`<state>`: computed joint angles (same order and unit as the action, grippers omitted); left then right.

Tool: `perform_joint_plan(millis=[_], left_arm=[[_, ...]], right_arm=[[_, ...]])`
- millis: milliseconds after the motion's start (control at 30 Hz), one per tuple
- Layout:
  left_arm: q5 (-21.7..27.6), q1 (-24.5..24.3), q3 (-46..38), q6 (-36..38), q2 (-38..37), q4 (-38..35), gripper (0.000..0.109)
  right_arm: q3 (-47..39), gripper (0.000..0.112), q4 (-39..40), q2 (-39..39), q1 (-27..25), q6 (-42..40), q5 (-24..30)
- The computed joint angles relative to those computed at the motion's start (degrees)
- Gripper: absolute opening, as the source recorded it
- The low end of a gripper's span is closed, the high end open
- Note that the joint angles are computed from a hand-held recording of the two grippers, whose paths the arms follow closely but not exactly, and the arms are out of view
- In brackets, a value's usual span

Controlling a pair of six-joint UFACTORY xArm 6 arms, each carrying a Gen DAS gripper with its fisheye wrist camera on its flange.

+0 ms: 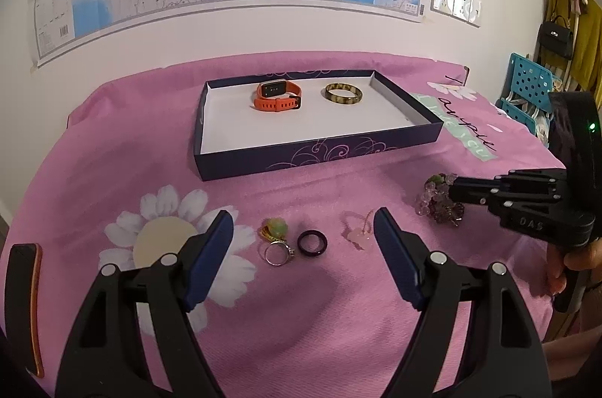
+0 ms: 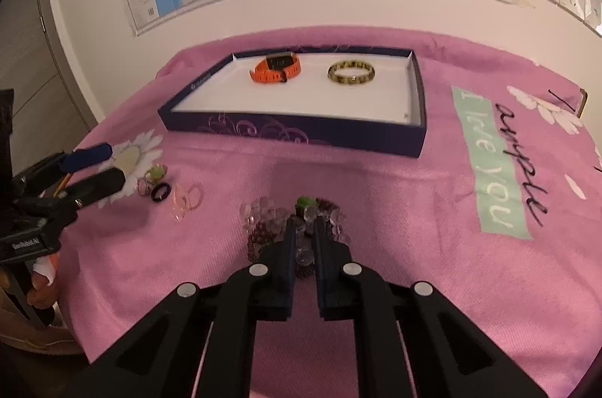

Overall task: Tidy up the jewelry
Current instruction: 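Reach the right tool to the crystal bead bracelet and grasp it, then lift the crystal bead bracelet up with the right tool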

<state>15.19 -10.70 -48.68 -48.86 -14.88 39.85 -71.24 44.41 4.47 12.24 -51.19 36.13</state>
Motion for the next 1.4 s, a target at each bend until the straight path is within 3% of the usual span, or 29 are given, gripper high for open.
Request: perform_joint_plan(millis=[100,233,267,400,567,700,833,1100,1400], left_arm=[[-0.02,0.06,0.14,-0.2,-0.12,0.01,0.076],[-0.22,0.1,0.16,0.02,-0.09,-0.24,0.076],[-0.31,0.1,0.14,0.38,-0.01,-0.56,0.076],[-0.35,0.1,0.43,0.75,-0.14,-0.87,0.076],[-0.37,0.07,0.6,1.17,-0.08,-1.61,0.076],[-0.39,0.14,0.79,1.1,-0.15,-1.85,0.076],[-0.75,0.41,1.01,1.27,-0.24,-2.33,0.076],[-1.22,0.63,1.25,1.56,-0.46,-2.66,0.076],[-1.57,0.92,1.78,2.8,-0.89,-4.25,0.076]], right_arm=[[-1.14,0.0,4.53,-0.41,-1.1,-2.66,2.05],[-2.56,0.001,4.87,-0.28,-1.12,-3.49,0.95],[-3.09,0.005,2.98,0.22,-1.02,-2.7,1.18],[-2.87,0.041,-1.94,1.11,0.06,-2.75,0.28],[-3.12,0.039,-8.36,2.28,1.5,-2.24,0.31],[-2.83,0.014,-8.59,2.01,1.45,-3.28,1.14],[-2.39,0.01,-7.67,1.33,0.97,-4.05,1.81],[-5.29,0.009,3.0,0.36,-2.06,-6.47,8.31],[-8.43,0.01,-0.2,4.37,-2.81,1.57,8.27]])
